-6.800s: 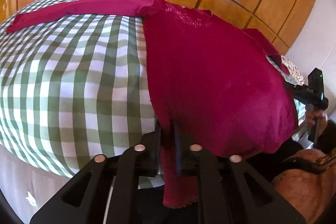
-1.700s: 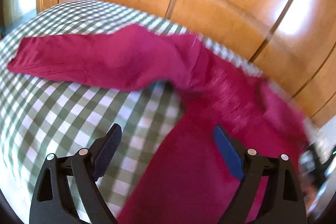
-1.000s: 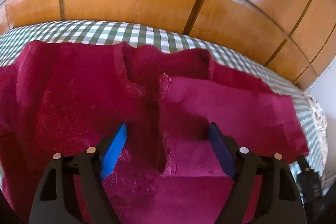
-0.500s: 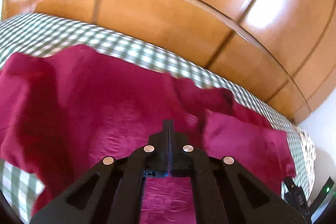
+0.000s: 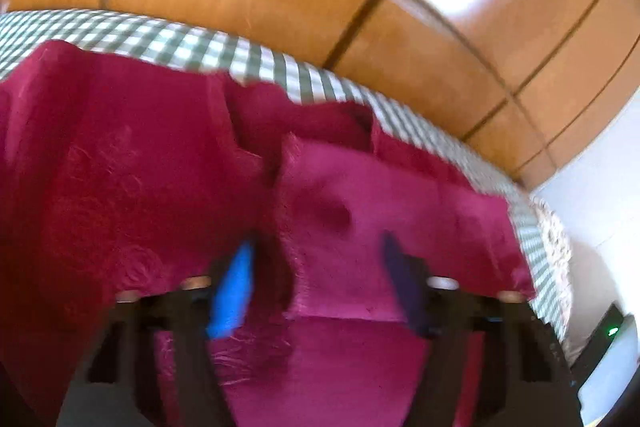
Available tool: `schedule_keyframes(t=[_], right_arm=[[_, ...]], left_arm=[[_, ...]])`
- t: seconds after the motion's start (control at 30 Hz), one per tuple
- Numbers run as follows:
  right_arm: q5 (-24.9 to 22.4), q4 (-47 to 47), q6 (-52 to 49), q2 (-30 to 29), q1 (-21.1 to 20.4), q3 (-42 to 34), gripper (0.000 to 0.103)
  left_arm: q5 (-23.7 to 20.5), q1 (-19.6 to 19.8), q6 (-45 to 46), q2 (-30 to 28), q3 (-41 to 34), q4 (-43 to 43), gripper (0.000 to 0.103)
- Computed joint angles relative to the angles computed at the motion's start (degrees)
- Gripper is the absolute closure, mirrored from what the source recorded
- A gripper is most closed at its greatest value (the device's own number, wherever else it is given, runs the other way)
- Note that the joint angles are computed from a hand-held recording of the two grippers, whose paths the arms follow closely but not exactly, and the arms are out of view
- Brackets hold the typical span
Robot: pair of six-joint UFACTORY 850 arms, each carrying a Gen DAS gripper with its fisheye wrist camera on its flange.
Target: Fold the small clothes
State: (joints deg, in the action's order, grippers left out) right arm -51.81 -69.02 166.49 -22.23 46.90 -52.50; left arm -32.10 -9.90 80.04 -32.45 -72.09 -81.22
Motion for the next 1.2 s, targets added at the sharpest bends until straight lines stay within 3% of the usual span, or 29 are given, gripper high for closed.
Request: schedule_keyframes(t=[0.03, 0.07, 0.13, 0.2, 0.33, 0.5, 0.7, 0.93, 1.03, 1.1, 1.13, 1.17, 1.2], right_arm=[[0.0, -0.1, 0.1, 0.0, 0.0, 0.0, 0.002], [-0.2, -0.3, 0.3, 0.0, 0.1, 0.0, 0.002], [-0.3, -1.7, 1.4, 0.2, 0.3, 0.5, 0.002], [-0.2, -4.6, 2.8, 0.4, 0.6, 0.9, 0.002], [0.8, -5.7, 0.6, 0.3, 0.8, 0.4, 0.002], [3.3, -3.7, -0.8, 0.2, -0.4, 0.3, 0.002], [2.5, 0.6, -2.9, -0.2, -0.8, -0.4, 0.002], [-0.4, 6.7, -0.9, 0.2, -0.5, 0.1, 0.005], [1.0, 12.9, -12.1, -1.3, -2.5, -3.0, 0.003], [0.6, 13.7, -13.7, -1.8, -2.6, -3.7, 0.003], [0.3, 11.8, -10.8, -1.3, -1.9, -2.7, 0.003], [-0.4, 9.3, -6.7, -0.5, -1.0, -1.4, 0.003], [-1.2, 7.1, -3.1, 0.0, -0.1, -0.4, 0.003]], left_arm=[[3.2, -0.9, 1.9, 0.8, 0.9, -0.8, 0.083], [4.1, -1.1, 2.3, 1.0, 1.1, -0.6, 0.093], [0.3, 0.3, 0.5, 0.4, 0.2, -0.9, 0.096], [-1.4, 1.8, -0.8, 0.3, -0.3, -3.0, 0.097], [0.1, 3.9, 3.5, 1.3, -0.1, -9.4, 0.097], [1.3, 6.2, 4.1, 1.4, 0.2, -10.5, 0.097], [0.7, 8.4, 2.9, 1.0, 2.0, -9.8, 0.097], [3.3, 8.2, 9.1, 1.8, 4.7, -12.2, 0.096], [5.5, 7.0, 11.1, 1.5, 4.7, -12.6, 0.088], [1.9, 7.7, 13.2, 1.5, 5.0, -13.1, 0.066], [-0.4, 8.2, 14.4, 1.5, 5.3, -13.3, 0.044], [-2.0, 8.4, 17.0, 1.9, 6.1, -14.6, 0.032], [-1.3, 8.2, 20.6, 2.8, 7.5, -17.8, 0.031]])
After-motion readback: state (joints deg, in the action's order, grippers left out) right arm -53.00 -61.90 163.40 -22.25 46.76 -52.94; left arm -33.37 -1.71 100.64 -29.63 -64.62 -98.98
